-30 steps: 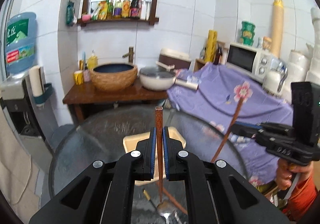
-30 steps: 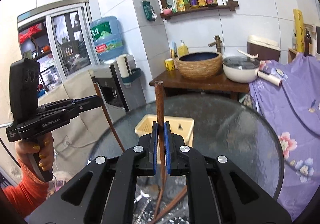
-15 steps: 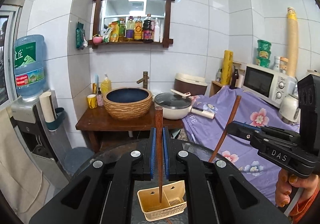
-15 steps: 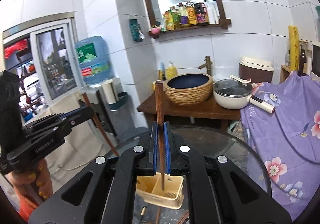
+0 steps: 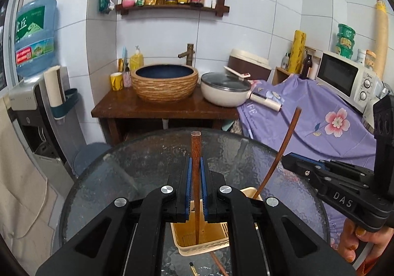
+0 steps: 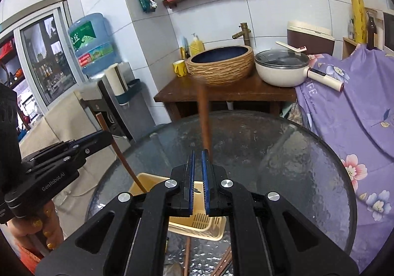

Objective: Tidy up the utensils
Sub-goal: 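Lift both held chopsticks and carry them over the cream utensil holder, then open both tools to drop the chopsticks into the holder, then grasp the wooden-handled steel spoon with the left tool while the right tool grasps the grey spoon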

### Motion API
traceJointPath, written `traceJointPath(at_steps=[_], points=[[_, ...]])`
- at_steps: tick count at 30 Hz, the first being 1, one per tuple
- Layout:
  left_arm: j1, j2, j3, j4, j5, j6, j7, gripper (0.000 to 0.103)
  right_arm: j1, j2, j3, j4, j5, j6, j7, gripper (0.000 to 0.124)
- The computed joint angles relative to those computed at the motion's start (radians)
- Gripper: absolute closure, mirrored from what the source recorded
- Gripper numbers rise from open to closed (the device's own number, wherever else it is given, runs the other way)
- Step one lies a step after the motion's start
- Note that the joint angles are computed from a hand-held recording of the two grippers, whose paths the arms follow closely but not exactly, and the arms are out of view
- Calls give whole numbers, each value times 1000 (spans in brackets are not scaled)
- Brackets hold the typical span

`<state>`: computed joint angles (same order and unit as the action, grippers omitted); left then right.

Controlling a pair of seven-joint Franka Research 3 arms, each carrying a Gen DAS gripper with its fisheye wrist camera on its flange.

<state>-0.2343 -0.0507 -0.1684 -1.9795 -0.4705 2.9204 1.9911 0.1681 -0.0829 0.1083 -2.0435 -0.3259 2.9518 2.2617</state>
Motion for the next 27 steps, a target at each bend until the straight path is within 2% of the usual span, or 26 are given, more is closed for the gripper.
traceJointPath(at_steps=[4, 7, 9, 10, 11, 15, 17, 20, 23, 25, 27], points=[[9, 19, -3, 2, 17, -11, -9, 96, -1, 6, -3, -2, -14, -4, 18, 117], [10, 25, -8, 5, -28, -24, 51, 95, -9, 1, 1, -18, -47, 17, 49, 116], [11, 22, -14, -9, -41, -5, 76, 83, -10, -3, 4, -26, -59, 15, 53, 101], [11, 18, -16, -21, -38, 12, 78, 72, -18, -7, 10, -33, -86, 18, 80, 81], [7, 12, -16, -34, -58, 27, 99, 63, -30, -14, 20, -45, -129, 27, 124, 72], [-25, -22, 2, -84, -186, 61, 215, 54, -80, -52, 64, -85, -301, 19, 266, 72], [-49, -47, 19, -121, -256, 87, 262, 43, -104, -84, 85, -121, -370, 15, 331, 72], [-112, -96, 65, -197, -369, 142, 367, 39, -164, -145, 137, -190, -495, 10, 455, 72], [-174, -144, 105, -289, -397, 200, 426, 38, -172, -192, 152, -263, -496, 1, 468, 72], [-212, -168, 137, -340, -393, 204, 446, 38, -148, -218, 139, -331, -423, 10, 425, 71], [-208, -183, 135, -397, -332, 201, 413, 38, -141, -228, 147, -380, -362, 0, 396, 71]])
